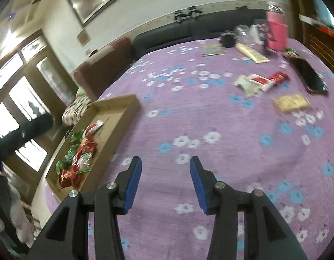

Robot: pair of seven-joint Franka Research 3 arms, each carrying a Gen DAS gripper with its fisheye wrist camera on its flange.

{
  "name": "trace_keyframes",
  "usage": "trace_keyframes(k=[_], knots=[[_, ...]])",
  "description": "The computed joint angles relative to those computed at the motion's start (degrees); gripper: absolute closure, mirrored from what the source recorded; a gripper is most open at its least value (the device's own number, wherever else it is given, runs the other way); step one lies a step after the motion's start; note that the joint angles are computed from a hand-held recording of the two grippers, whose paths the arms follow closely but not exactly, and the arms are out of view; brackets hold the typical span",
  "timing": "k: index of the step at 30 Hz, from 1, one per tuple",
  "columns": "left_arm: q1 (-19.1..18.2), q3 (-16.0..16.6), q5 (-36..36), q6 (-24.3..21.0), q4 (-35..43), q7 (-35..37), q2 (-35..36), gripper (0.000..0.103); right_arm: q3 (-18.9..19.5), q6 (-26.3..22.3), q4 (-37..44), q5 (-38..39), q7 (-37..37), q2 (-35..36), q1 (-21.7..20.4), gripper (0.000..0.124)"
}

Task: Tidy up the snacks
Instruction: 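Move both grippers back over the table toward the remaining snacks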

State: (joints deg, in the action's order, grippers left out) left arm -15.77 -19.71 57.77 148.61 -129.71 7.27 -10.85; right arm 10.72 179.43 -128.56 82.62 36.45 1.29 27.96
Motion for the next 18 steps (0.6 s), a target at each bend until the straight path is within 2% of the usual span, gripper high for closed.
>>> trace_keyframes(k=[2,5,18], knots=[[-0.44,-0.8,0.86,-1.62,0.82,0.52,0.82,0.013,-0.46,-0.45,-0.23,5.55,-4.09,-0.61,-0.54,0.079],[-1.5,-1.15,1.89,-3.28,1.93,1.46,2.02,0.013,-0.95,-0.16,-0.65,7.71,-4.93,-0.81,-0.87,0.079],[-4.22,0.53,-2.87,0.09,3.45,7.16,5.51,0.013,-2.0,-0.91,-2.03,11.62,-6.55,-1.16,-2.32,0.079]])
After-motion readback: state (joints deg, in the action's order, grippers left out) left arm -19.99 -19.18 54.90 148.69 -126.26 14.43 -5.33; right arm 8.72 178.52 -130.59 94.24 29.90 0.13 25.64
